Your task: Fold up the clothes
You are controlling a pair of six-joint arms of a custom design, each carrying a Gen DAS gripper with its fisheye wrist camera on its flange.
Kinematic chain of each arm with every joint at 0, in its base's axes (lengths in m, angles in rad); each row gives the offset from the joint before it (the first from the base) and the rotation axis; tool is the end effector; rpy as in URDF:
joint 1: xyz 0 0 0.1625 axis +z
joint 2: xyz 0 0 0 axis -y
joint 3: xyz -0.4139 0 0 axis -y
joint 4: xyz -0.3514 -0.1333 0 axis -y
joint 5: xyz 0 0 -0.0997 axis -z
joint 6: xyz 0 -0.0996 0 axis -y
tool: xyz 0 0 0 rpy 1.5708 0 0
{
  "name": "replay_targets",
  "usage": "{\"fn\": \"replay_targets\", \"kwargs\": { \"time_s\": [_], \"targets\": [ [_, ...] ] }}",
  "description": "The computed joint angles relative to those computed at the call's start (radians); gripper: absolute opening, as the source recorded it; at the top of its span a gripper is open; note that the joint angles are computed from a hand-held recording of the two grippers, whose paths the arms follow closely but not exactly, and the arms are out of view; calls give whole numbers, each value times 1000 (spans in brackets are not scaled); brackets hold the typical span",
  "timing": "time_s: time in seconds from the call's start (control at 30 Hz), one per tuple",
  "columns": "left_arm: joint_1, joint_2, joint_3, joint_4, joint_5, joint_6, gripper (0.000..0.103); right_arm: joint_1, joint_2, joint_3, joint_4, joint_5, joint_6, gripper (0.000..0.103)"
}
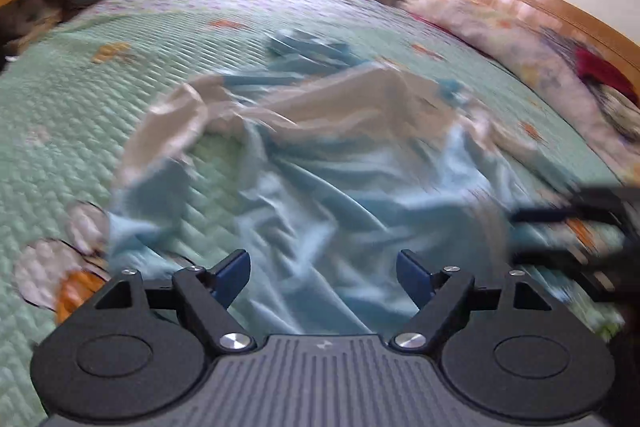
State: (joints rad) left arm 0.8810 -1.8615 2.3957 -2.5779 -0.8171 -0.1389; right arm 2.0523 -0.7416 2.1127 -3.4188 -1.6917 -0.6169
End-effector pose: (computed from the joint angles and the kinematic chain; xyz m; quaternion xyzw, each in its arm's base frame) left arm -0.0391 -0.3640 0.3609 0.1629 0.8933 -0.3434 0.2398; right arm 0.3432 -0.3948 0.0556 0.4941 -0.8347 0.2313 0.0745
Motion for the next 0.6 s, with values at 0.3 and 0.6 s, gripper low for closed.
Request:
{"fn": "replay_targets", "kwargs": {
  "time_s": [0.3,0.6],
  "targets": [
    [-1,4,37,-17,-91,74,86,-31,143,-195,27,-19,178,9],
    [22,33,39,-76,-163,141,88,-107,152,-290,192,53,419,12]
  ]
}}
